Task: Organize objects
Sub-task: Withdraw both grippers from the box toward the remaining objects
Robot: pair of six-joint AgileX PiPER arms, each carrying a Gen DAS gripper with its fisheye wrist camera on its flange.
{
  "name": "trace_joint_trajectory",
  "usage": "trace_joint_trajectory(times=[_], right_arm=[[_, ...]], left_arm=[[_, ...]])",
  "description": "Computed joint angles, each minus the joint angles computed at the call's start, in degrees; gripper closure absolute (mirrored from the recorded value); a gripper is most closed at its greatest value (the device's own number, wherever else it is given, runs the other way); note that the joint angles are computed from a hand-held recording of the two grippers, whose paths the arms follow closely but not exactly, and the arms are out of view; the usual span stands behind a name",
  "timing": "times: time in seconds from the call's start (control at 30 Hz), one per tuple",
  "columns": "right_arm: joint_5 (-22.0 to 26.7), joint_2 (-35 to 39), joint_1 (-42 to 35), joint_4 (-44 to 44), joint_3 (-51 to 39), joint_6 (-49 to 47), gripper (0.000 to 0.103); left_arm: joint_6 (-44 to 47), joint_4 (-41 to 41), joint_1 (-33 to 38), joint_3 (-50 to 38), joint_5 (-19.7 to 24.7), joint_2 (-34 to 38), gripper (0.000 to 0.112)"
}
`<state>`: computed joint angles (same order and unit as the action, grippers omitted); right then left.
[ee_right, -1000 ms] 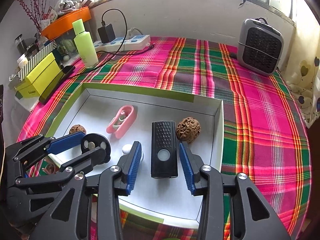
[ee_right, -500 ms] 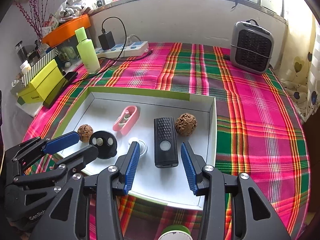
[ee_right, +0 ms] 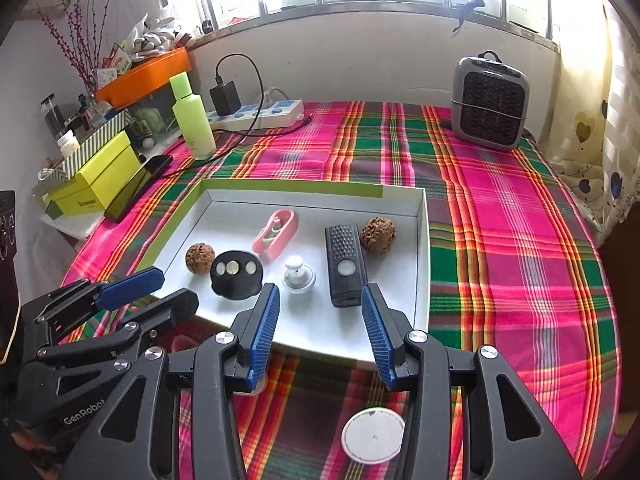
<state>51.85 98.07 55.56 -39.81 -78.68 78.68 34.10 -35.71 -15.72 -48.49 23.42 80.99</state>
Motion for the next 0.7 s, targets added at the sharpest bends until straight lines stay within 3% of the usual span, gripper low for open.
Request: trace_joint_trajectory(times=[0.4, 0.7], right_arm=[[1.3, -1.9, 5.0, -3.6, 2.9, 6.9, 0.059], [2.0, -2.8, 8.0, -5.5, 5.2, 11.1, 0.059]], left_arm=[[4.6, -3.6, 2.1, 5.4, -0.1, -4.8, 0.068], [15.6, -12.4, 6.6, 8.9, 2.8, -6.0, 0.067]])
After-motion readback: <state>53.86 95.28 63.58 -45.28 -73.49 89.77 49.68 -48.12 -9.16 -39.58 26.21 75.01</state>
